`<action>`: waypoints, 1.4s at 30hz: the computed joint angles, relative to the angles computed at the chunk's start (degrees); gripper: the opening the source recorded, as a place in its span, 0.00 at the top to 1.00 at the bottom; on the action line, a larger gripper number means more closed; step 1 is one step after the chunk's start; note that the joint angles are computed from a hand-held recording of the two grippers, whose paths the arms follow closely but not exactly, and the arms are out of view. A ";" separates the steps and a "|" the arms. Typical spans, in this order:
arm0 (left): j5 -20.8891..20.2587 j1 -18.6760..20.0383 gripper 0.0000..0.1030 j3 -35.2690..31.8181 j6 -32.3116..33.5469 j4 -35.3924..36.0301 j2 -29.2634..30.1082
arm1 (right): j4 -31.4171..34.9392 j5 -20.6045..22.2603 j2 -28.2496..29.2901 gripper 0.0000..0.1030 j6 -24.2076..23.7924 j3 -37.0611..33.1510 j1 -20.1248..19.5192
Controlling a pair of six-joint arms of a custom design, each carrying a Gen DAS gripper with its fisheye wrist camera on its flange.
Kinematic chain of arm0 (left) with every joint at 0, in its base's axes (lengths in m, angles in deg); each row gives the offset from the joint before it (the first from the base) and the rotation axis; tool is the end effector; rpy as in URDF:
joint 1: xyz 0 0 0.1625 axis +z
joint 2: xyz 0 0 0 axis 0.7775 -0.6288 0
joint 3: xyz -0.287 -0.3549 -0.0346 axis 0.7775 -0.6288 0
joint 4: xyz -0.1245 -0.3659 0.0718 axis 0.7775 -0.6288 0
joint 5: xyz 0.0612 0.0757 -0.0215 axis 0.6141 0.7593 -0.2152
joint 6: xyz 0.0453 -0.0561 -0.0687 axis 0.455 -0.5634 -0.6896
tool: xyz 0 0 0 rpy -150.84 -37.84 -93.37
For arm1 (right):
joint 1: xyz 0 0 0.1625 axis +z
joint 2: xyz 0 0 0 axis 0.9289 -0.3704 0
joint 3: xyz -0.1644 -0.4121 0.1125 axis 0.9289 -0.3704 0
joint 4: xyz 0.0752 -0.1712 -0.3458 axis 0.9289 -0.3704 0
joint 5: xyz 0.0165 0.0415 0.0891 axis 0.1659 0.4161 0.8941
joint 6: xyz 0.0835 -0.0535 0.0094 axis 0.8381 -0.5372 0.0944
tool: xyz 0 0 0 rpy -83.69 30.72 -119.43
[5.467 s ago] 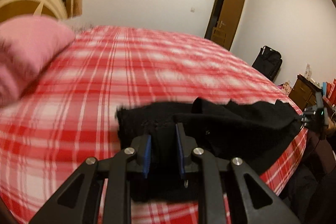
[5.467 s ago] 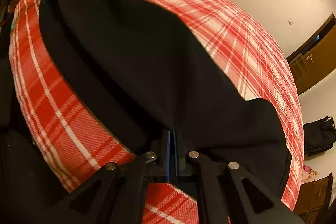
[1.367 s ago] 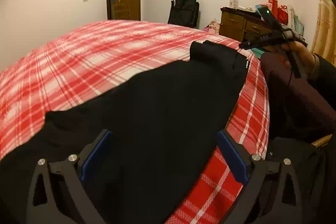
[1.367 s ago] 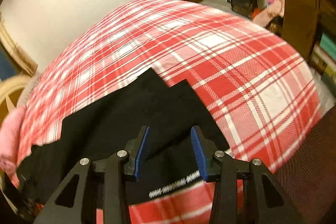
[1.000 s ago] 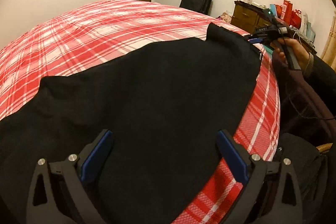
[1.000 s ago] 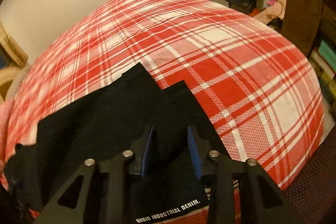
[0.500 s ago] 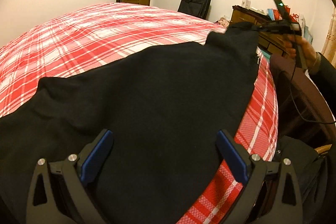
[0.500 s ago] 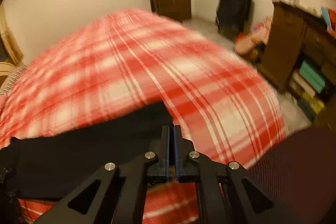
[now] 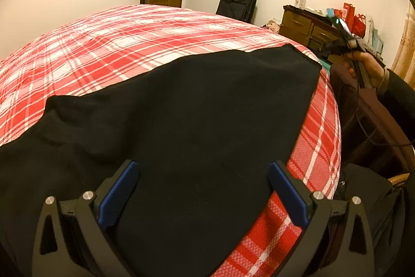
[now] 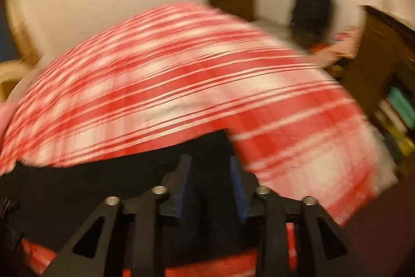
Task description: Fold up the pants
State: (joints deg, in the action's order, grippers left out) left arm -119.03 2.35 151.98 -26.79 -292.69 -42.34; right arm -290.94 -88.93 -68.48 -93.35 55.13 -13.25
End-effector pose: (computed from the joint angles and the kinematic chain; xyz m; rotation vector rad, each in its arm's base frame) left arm -0.1264 -0.4393 0.0129 1.3697 2.5206 -0.4356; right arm -0.1357 -0.3926 0.3499 -0.0994 -2.2112 0.9299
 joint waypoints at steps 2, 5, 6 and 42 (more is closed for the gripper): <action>0.57 -0.32 0.00 0.05 0.00 -0.38 0.35 | 4.30 -4.59 3.15 0.57 0.94 -2.69 1.89; 1.64 -0.83 0.00 0.32 0.30 -1.13 0.82 | -0.49 -8.48 7.71 0.56 0.18 -3.05 3.06; 2.08 -1.09 0.00 0.48 0.28 -1.49 0.96 | -1.48 -10.85 8.34 0.56 -0.03 -2.99 4.07; 15.01 18.26 0.00 10.65 3.59 -15.39 -21.80 | 28.30 -9.47 45.57 0.75 10.20 -31.68 40.17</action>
State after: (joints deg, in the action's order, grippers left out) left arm -104.03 20.61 162.63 -23.20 -308.08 -64.14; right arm -262.64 -98.39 -22.91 -83.16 23.45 26.92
